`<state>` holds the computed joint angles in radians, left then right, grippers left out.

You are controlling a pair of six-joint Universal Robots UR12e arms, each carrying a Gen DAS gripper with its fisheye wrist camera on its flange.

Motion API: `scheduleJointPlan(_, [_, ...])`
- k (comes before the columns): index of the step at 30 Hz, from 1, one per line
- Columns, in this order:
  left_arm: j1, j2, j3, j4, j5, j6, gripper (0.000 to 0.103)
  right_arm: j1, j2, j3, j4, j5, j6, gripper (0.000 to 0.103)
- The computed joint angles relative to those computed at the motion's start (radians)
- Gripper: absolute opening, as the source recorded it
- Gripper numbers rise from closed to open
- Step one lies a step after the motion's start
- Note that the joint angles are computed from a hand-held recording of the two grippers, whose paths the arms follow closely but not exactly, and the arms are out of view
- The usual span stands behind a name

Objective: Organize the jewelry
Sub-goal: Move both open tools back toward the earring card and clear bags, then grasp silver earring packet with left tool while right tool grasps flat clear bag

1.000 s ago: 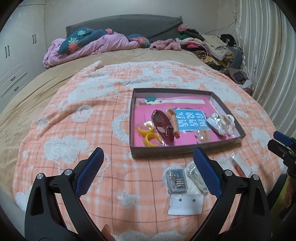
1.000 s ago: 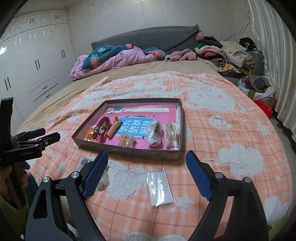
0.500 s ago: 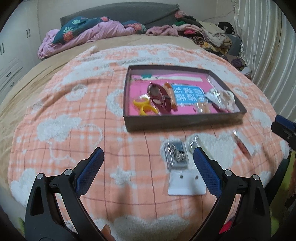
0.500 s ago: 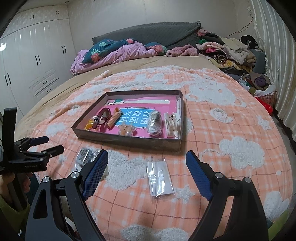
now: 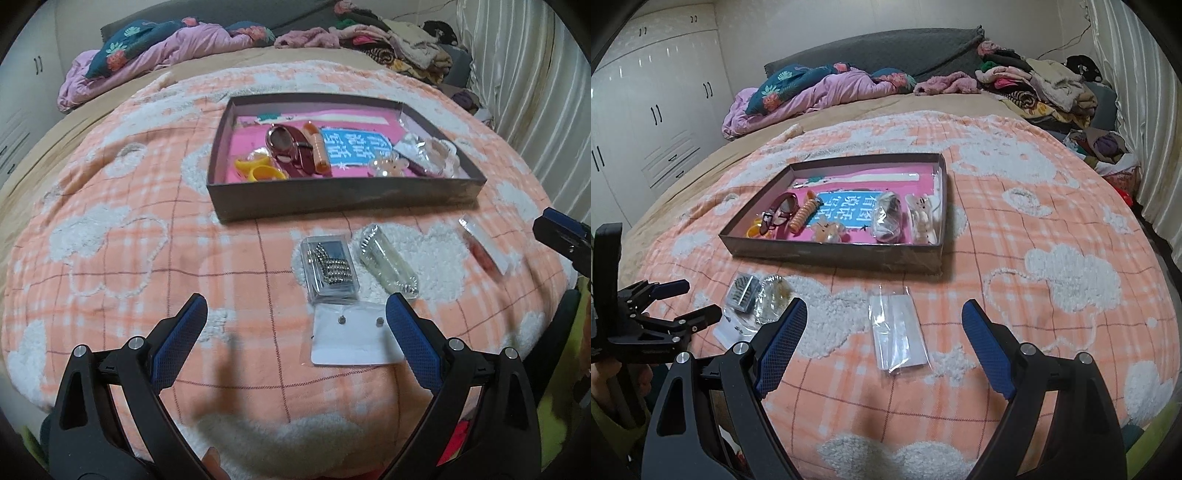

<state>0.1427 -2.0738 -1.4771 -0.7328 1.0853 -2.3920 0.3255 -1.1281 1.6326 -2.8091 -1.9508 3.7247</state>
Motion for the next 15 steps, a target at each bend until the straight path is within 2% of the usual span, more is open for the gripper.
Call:
scheduleJointPlan(7, [-0.016,-0.018,0.015,0.009,0.027,-0.015,0.088,-0.005,0.010,-0.003,0.027,0.015,0.008,0.085])
scheduleJointPlan(11, [-0.026,-0.034,0.042,-0.022,0.034,-0.025,0.075,-0.007,0.016,-0.004,0.041,0.021,0.011,0.085])
scheduleJointPlan(15, [-0.038,-0.042,0.051,-0.038,0.040,-0.014,0.057,-0.011,0.026,-0.008,0.062,0.026,0.015,0.085])
